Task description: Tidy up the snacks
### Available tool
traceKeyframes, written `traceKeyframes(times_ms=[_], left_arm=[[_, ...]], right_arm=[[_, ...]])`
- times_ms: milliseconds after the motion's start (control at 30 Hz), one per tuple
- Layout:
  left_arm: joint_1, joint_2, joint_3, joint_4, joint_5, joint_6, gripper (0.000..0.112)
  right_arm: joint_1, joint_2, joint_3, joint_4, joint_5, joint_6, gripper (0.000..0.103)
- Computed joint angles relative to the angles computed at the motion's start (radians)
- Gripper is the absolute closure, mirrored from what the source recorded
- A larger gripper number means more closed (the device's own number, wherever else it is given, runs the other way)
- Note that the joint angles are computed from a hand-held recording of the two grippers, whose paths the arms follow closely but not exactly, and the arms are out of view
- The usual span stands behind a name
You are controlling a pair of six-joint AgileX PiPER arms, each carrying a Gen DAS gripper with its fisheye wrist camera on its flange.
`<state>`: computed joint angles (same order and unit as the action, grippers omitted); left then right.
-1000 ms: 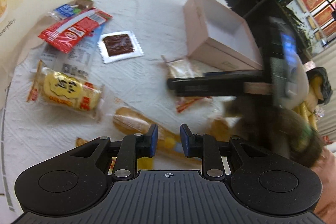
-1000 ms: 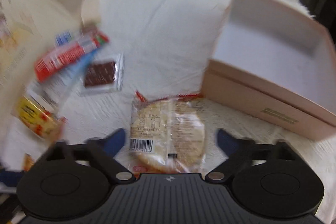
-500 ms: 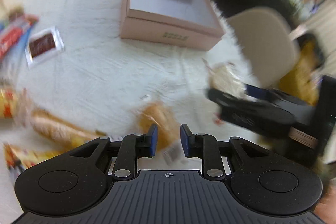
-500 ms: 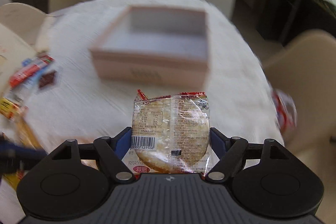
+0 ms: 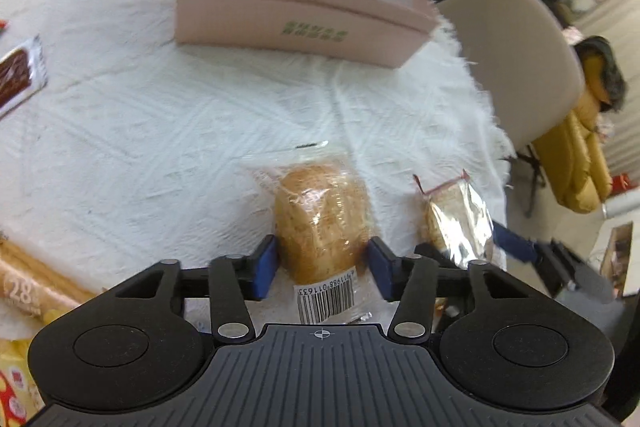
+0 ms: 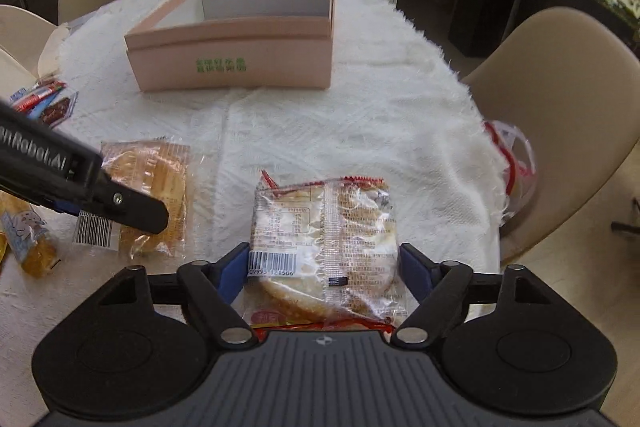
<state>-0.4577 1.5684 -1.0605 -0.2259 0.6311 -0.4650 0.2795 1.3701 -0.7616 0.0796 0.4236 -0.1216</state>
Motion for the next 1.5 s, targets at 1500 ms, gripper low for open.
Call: traceKeyframes(times_ms=[1500], left_arm=[[0.868, -0.500, 0.299, -0.273, 0.214, 0.498, 0.071]], right_arm=[[0.169, 0.488, -0.837, 0.292, 0.442, -0.220, 0.016]])
